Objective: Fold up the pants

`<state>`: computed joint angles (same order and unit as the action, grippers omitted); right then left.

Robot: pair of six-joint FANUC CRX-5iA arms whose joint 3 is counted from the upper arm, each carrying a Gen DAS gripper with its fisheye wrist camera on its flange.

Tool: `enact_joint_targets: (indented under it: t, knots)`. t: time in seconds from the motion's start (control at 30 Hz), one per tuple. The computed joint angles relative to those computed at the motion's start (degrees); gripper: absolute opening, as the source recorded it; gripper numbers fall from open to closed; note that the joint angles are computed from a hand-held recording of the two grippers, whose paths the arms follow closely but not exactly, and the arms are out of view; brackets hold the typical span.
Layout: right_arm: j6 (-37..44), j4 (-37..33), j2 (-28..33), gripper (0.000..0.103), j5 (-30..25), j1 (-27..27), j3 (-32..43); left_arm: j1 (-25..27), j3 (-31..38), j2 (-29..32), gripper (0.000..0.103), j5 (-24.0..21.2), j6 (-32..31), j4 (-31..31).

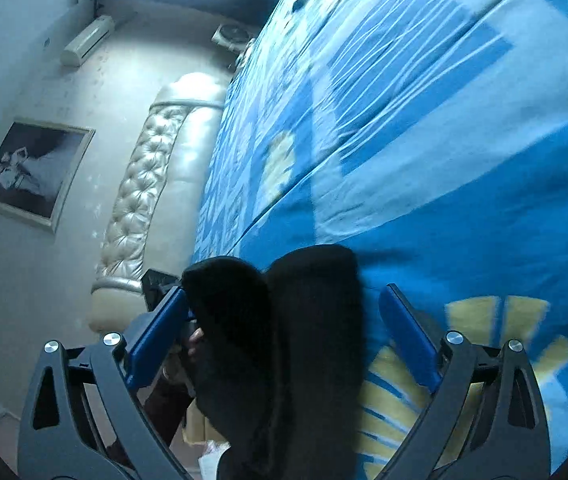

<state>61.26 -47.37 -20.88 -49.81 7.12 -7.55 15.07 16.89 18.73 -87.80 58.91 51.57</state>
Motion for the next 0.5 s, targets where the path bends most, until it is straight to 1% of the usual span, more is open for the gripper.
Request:
enact_joint_targets:
  t: [0.03,0.07,0.17,0.3,0.33,0.37,0.4,0.43,0.47,0.5]
  knots:
    - [1.85,-2.89,1.27,0.096,-1.34,-1.25,1.1,-0.01,-0.07,0.01,0.088,0.06,0.06,0.15]
    - [3.28,-4.67,2.63,0.099,-2.53,-1.87,2.23,0.0,-0.2,-0.05,0.088,0.13,0.06,0.23]
    - [0.82,0.35,4.76,0.101,-2.06,1.08,4.12,-0.04,-0.47,-0.25,0.088,0.41,0.14,0.23]
    - [1.35,-0.19,5.94,0.101,-2.89,0.77,5.11,-0.09,-0.37,-0.29,0.088,0.58,0.26,-0.18]
    - [1.13,0.72,5.8,0.095,-3.14,1.2,5.09,-0.11,-0.34,-0.29,0.088,0.6,0.21,-0.23]
    - [0.61,1.61,5.83,0.075,-3.5,1.53,5.2,-0.12,-0.31,-0.28,0.088,0.6,0.16,-0.26]
    - [-0.28,2.08,5.86,0.061,-4.35,1.4,5.07,-0.18,-0.4,-0.31,0.088,0.72,0.13,-0.2]
    - [0.16,0.38,5.67,0.051,-4.68,0.28,4.37,-0.25,-0.47,-0.35,0.088,0.81,0.2,-0.17]
    - [1.11,-1.13,5.55,0.046,-4.43,-0.62,3.75,-0.25,-0.52,-0.35,0.088,0.85,0.25,-0.15]
    - [1.84,-2.32,5.04,0.044,-4.01,-1.25,2.89,-0.25,-0.63,-0.38,0.088,0.98,0.35,-0.06]
